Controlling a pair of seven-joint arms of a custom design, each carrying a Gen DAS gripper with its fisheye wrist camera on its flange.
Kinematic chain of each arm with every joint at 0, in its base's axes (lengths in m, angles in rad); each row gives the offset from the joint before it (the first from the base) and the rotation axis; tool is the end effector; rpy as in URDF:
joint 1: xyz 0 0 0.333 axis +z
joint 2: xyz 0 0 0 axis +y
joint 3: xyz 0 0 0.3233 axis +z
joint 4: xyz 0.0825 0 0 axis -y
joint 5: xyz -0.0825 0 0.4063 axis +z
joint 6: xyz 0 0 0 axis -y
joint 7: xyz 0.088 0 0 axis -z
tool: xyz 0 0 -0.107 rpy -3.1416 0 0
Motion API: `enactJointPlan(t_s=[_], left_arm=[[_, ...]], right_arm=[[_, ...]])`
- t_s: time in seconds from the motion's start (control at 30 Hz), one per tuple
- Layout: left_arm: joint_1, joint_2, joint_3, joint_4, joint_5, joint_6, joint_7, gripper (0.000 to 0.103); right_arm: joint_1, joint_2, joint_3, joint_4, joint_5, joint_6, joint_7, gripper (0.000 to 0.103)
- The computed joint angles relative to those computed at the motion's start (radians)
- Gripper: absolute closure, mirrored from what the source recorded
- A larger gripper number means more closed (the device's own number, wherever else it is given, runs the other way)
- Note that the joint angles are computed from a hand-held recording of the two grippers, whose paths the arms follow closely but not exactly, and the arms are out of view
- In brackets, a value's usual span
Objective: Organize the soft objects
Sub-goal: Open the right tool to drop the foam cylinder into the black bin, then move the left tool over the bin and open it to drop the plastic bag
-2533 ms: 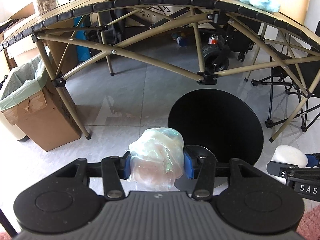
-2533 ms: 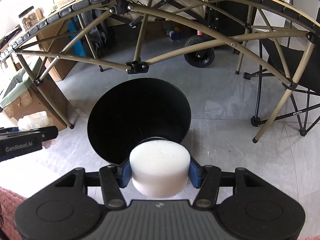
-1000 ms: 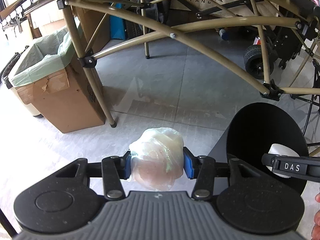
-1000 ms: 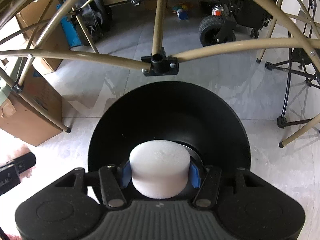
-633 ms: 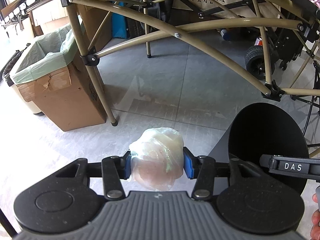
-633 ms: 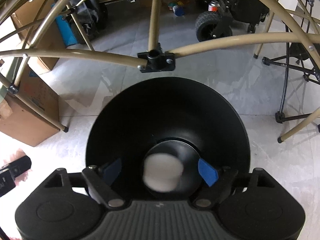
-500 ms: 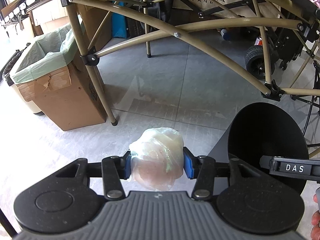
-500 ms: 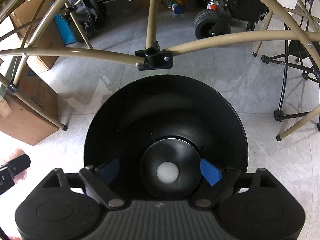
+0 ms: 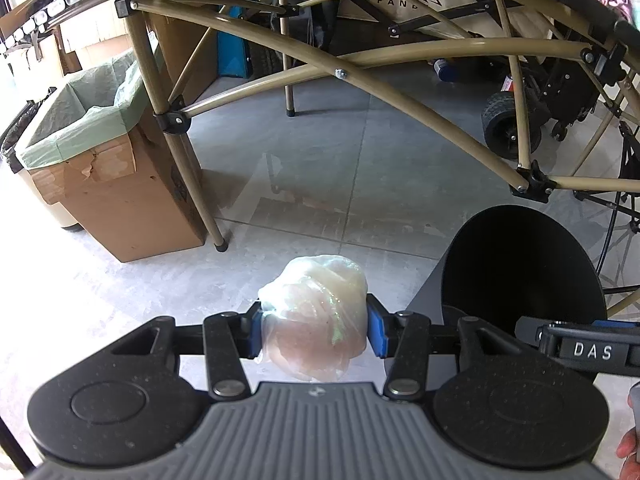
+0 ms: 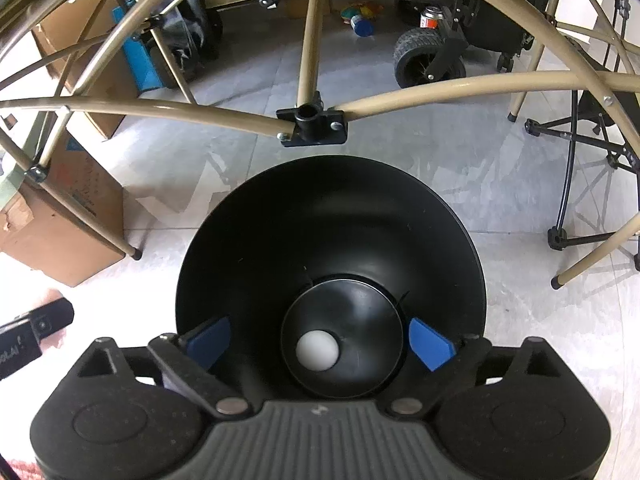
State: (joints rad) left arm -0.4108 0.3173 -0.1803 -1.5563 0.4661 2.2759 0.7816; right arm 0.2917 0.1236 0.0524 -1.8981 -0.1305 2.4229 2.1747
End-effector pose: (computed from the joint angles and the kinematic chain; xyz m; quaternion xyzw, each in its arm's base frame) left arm 0.6083 -0.3753 0.5130 -0.6774 0.6858 -0.1812 0.1948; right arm 0.6089 0.2163 0.4769 -0.6268 0.7517 -0.1074 0.1745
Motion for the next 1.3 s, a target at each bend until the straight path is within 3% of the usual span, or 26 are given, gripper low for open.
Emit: enactJointPlan(t_s=[0.53, 1.3], left_arm=[[-0.038, 0.028, -0.014, 0.059, -0.004, 0.003, 0.032, 0.054], [-0.180, 0.237, -0.004, 0.349, -0.035, -0.111, 0.137, 0.054]], right_arm=[[-0.033, -0.118, -0.005, -0.118, 0.007, 0.065, 0.009, 0.001], [-0.179, -0.364, -0.014, -0.391, -0.061, 0.160, 0.137, 0.001]])
